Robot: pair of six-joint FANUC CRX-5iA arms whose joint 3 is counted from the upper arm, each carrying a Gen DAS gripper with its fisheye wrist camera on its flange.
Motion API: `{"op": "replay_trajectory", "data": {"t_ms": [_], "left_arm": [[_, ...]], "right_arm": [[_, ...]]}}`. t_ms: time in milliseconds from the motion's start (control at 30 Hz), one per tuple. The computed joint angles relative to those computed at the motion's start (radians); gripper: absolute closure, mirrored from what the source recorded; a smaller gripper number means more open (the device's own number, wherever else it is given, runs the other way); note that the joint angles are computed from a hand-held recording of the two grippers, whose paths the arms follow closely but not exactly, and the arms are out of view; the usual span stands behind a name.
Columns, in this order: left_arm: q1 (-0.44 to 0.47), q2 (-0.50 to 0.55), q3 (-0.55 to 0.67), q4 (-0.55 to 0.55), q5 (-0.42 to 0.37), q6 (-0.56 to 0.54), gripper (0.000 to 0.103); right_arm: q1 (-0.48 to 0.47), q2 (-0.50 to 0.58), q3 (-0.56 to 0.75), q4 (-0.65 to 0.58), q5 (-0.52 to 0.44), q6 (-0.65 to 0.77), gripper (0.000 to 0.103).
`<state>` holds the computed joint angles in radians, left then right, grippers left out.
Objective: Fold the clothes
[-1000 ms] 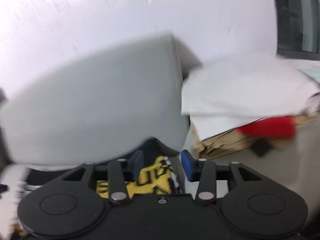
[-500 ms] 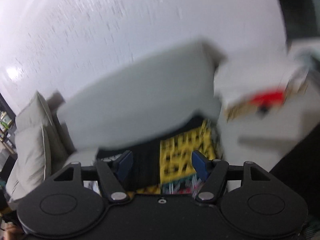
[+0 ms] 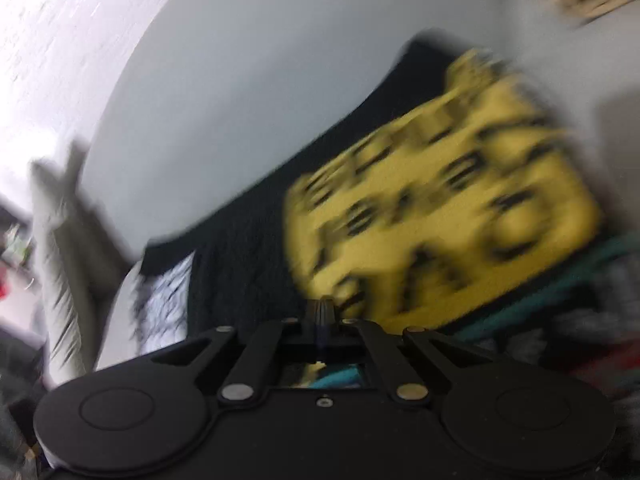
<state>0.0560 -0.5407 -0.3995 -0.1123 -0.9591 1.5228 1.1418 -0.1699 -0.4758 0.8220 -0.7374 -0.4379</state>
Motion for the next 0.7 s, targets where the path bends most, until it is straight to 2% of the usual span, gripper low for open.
{"op": "replay_trajectory", "data": {"t_ms": [67, 133, 167, 300, 367, 400, 433, 467, 500, 533, 567, 633, 700], "left_arm": [[0.007, -0.003, -0.001, 0.021, -0.002, -0.037, 0.093], [0.035, -0.016, 0.002, 0.070, -0.028, -0.077, 0.093], [0.042, -0.027, 0.010, 0.084, -0.052, -0.081, 0.094], [0.144, -0.140, -0.046, 0.283, -0.141, -0.245, 0.090], [0.193, -0.188, -0.076, 0.373, -0.200, -0.309, 0.088], [0.190, -0.196, -0.080, 0.373, -0.226, -0.304, 0.087], [0.186, -0.203, -0.084, 0.374, -0.252, -0.297, 0.085], [0.156, -0.199, -0.075, 0.339, -0.274, -0.261, 0.085], [0.097, -0.180, -0.054, 0.252, -0.287, -0.198, 0.084], [0.054, -0.180, -0.050, 0.189, -0.280, -0.158, 0.084], [0.046, -0.181, -0.047, 0.178, -0.280, -0.142, 0.084], [0.015, -0.161, 0.009, 0.133, -0.323, -0.071, 0.094], [0.028, -0.198, 0.034, 0.142, -0.343, -0.105, 0.094]], "right_arm": [[0.033, -0.033, 0.010, -0.035, -0.139, 0.000, 0.103], [0.078, -0.021, 0.065, -0.074, -0.360, 0.049, 0.103], [0.099, -0.032, 0.076, -0.080, -0.408, 0.048, 0.103], [0.172, -0.140, 0.023, -0.046, -0.389, 0.024, 0.096], [0.196, -0.169, 0.003, -0.053, -0.327, 0.037, 0.096], [0.203, -0.172, 0.003, -0.080, -0.307, 0.054, 0.096], [0.203, -0.147, 0.034, -0.139, -0.337, 0.104, 0.096], [0.198, -0.114, 0.073, -0.201, -0.378, 0.160, 0.100], [0.194, -0.081, 0.107, -0.252, -0.418, 0.206, 0.103], [0.199, -0.058, 0.121, -0.251, -0.465, 0.215, 0.103], [0.204, -0.038, 0.139, -0.245, -0.511, 0.206, 0.103], [0.233, -0.011, 0.198, -0.243, -0.602, 0.199, 0.103], [0.286, -0.011, 0.239, -0.222, -0.678, 0.178, 0.101]]}}
